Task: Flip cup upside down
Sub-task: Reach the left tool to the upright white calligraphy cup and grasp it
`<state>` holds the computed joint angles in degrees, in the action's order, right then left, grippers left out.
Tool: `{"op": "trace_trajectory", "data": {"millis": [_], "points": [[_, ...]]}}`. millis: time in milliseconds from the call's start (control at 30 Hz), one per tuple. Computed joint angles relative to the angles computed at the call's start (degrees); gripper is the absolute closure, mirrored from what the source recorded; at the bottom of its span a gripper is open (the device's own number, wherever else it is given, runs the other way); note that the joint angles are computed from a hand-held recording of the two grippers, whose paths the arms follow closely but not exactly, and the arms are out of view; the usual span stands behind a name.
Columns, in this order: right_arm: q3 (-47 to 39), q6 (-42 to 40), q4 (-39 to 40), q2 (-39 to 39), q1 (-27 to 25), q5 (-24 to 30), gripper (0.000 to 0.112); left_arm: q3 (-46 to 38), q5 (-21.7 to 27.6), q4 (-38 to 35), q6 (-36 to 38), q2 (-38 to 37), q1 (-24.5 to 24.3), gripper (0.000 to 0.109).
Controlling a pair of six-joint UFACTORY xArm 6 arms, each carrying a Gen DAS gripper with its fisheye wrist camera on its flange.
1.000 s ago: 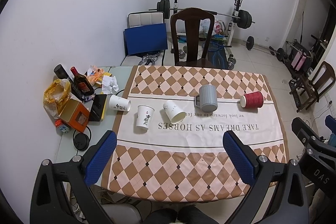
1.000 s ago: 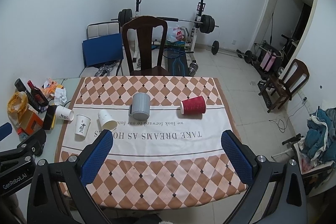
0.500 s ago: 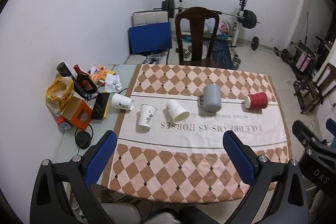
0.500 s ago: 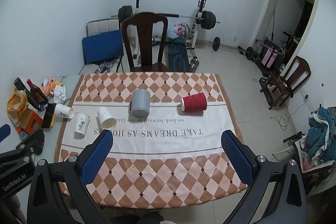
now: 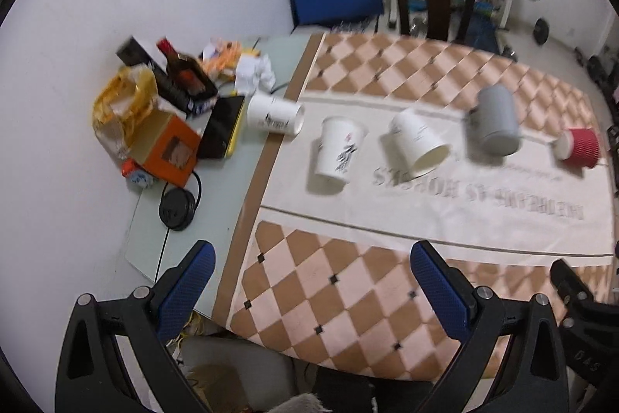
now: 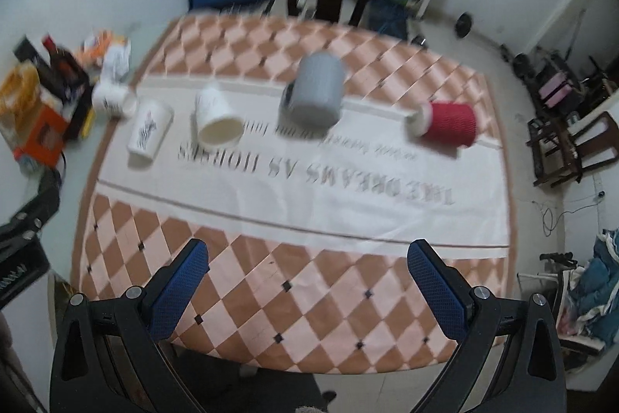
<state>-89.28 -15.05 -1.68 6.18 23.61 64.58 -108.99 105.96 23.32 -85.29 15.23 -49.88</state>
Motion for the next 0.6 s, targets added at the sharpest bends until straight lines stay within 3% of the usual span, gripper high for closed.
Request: {"op": "trace_trajectory", "data": {"millis": [300,500,600], "points": [[-8.04,8.27,-4.41,15.82,7.68,3.46,0.012,27.76,-19.99,-8.18,6.09,-12.85,12.99,0.006],[-21.42,14.53,-6.6,28.05,10.38,10.68,0.017,34.47,-33.25,-12.81,16.51,-13.53,20.42,0.007],[-28.58,16.06,-7.52,33.67,10.87,14.31,0.017,34.99,-37.74,-14.94,21.68,-11.81,23.25,0.015]]}}
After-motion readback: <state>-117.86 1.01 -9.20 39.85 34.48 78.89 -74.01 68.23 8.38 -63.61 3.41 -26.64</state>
